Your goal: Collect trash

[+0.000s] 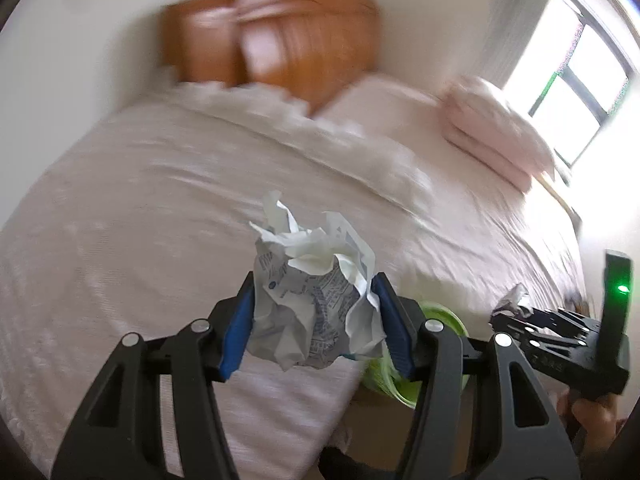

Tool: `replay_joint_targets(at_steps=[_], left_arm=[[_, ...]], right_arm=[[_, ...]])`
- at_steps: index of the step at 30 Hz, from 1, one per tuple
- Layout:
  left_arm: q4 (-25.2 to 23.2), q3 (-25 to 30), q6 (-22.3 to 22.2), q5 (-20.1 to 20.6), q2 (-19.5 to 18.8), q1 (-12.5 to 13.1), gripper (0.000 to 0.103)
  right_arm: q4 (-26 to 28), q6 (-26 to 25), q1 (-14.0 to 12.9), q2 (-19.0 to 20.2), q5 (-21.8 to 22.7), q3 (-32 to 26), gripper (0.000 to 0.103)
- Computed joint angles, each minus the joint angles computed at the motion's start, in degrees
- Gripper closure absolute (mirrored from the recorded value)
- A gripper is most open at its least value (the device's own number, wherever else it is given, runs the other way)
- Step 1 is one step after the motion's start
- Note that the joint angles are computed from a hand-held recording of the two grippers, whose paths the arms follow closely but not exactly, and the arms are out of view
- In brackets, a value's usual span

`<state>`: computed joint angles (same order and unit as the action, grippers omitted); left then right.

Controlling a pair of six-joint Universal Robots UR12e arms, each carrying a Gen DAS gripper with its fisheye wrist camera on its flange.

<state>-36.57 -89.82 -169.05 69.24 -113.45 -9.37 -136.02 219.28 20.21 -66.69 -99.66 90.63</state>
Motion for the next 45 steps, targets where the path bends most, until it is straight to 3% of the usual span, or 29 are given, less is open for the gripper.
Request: replay_joint_targets(at_steps=[1, 6, 8, 9, 15, 21, 24, 26, 28, 32, 37, 45], left_arm=[[-0.7, 0.3, 0.6, -0.6, -0.2, -0.5, 0.048], [-3.1, -0.5, 5.0, -1.0, 0.2, -4.5, 0.047], [-4.1, -0.6, 6.1, -0.9, 0.3, -5.6, 0.048], [-4.7, -0.5, 6.8, -0.7, 0.2, -6.2, 0.047], [-6.5, -0.9, 9.3, 0.2, 0.6, -8.9, 0.047], [-9.6, 0.9, 12.4, -1.2, -0.9, -11.6, 0.044], [-11.6, 2.1, 14.5, -1.9, -1.9, -13.1, 0.035], [-12.9, 2.8, 15.4, -1.8, -2.4, -14.0, 0.016], [-13.4, 3.1, 15.7, -1.3, -2.5, -14.7, 0.010], [-13.2, 2.9, 15.5, -0.8, -2.2, -15.4, 0.008], [-11.0, 2.0, 12.2, 1.1, -1.4, -14.7, 0.008], [0.3, -2.0, 2.2, 6.0, 2.4, -10.3, 0.008]], right_arm=[[0.0, 2.5, -0.5, -1.4, -0.4, 2.8, 0.054], [-1.6, 5.5, -2.4, -4.4, 0.7, 9.8, 0.054], [-1.7, 7.0, -3.4, -5.1, 2.0, 12.1, 0.038], [-2.4, 7.8, -4.0, -5.5, 2.9, 13.2, 0.024], [-2.1, 10.2, -5.7, -11.3, 0.7, 19.3, 0.002], [0.0, 12.3, -7.3, -15.4, -2.1, 22.7, 0.002], [-0.8, 13.4, -8.2, -16.9, -2.4, 24.5, 0.002], [-0.2, 14.1, -8.7, -18.4, -3.1, 25.7, 0.002], [0.3, 14.6, -9.0, -19.2, -3.2, 26.2, 0.002], [0.2, 15.2, -9.7, -20.5, -2.6, 27.3, 0.002], [-0.2, 14.4, -9.4, -19.8, -2.1, 26.6, 0.002], [-4.7, 3.8, -6.1, -13.9, -1.9, 19.2, 0.002]])
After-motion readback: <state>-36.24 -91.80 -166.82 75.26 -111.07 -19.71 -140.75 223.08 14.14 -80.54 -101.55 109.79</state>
